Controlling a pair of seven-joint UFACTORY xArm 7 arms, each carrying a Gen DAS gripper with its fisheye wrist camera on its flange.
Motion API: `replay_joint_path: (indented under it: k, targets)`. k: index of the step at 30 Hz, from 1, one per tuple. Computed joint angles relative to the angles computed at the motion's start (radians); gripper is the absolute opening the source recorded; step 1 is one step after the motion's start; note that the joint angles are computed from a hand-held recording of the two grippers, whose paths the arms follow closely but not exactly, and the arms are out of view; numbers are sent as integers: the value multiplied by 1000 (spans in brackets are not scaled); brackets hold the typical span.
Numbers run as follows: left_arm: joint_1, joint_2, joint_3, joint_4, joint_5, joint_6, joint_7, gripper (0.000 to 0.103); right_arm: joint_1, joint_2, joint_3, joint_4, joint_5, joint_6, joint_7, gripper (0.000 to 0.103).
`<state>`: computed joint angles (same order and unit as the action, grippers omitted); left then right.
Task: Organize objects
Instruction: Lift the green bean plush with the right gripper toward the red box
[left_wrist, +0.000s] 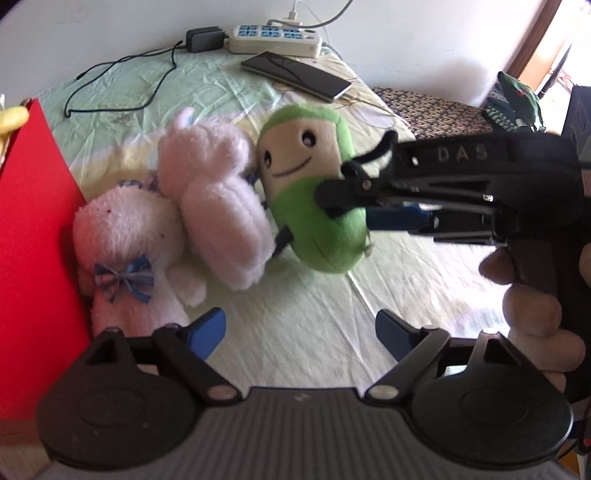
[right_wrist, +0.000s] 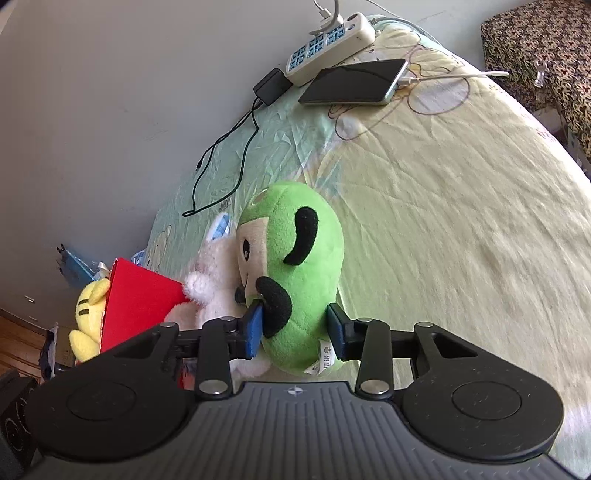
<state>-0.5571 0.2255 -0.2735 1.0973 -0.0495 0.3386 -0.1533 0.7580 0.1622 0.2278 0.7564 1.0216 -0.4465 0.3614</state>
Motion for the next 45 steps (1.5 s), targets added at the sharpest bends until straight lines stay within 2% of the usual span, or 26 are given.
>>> replay_joint_path:
  k: [2,4,10,13,17,19,22,24,27,29,33,36,37,39,41,42,45]
  targets:
    - [21,-27,-29,-33,-52,-16,56,88,-42,-40,43,-80,-136,4,175,39]
    - [34,-51,-52,-62,-110,-26,114,88,-45,-71,62,-135,-197,4,273,39]
    - [18,-112,-80,-133,-229,-54,240,88,-10,-151,111,-216,-173,3,364,40]
    - [6,-127,-85,-150,-287,-59,292,88,2,-180,145,-224,-103,15,327,40]
    - [-6,-140,-93,-166,-383,-48,375,88,4,-206,170,-254,-179,30,426,40]
    - [-16,-146,-92,-178,-416,-40,409,88,5,-205,201,-243,-115,30,379,41]
    - [-33,-154,-84,-200,-420,-48,413,87,17,-191,231,-204,30,34,220,46]
    - [-40,-150,-77,-201,-411,-55,399,87,28,-178,224,-184,66,35,166,48]
    - [-40,-138,-71,-190,-409,-59,387,86,42,-169,207,-177,77,18,148,54]
    - [-40,-122,-65,-176,-385,-61,359,84,51,-158,199,-155,153,2,66,61]
    - [-29,-104,-71,-162,-383,-72,338,84,48,-152,175,-159,106,-1,79,66]
    - [-22,-91,-72,-151,-374,-68,319,84,29,-154,154,-193,-80,2,242,67]
    - [-19,-88,-74,-148,-376,-67,315,84,22,-150,154,-192,-113,2,268,71]
    - [-13,-87,-79,-150,-384,-70,316,84,29,-140,151,-174,-85,1,230,74]
    - [-15,-84,-76,-150,-369,-75,298,84,49,-124,147,-140,26,0,123,68]
    - [-15,-80,-74,-147,-358,-76,289,81,53,-121,142,-137,43,5,112,65]
    - [-5,-84,-83,-149,-368,-78,296,77,34,-134,141,-175,-66,9,250,59]
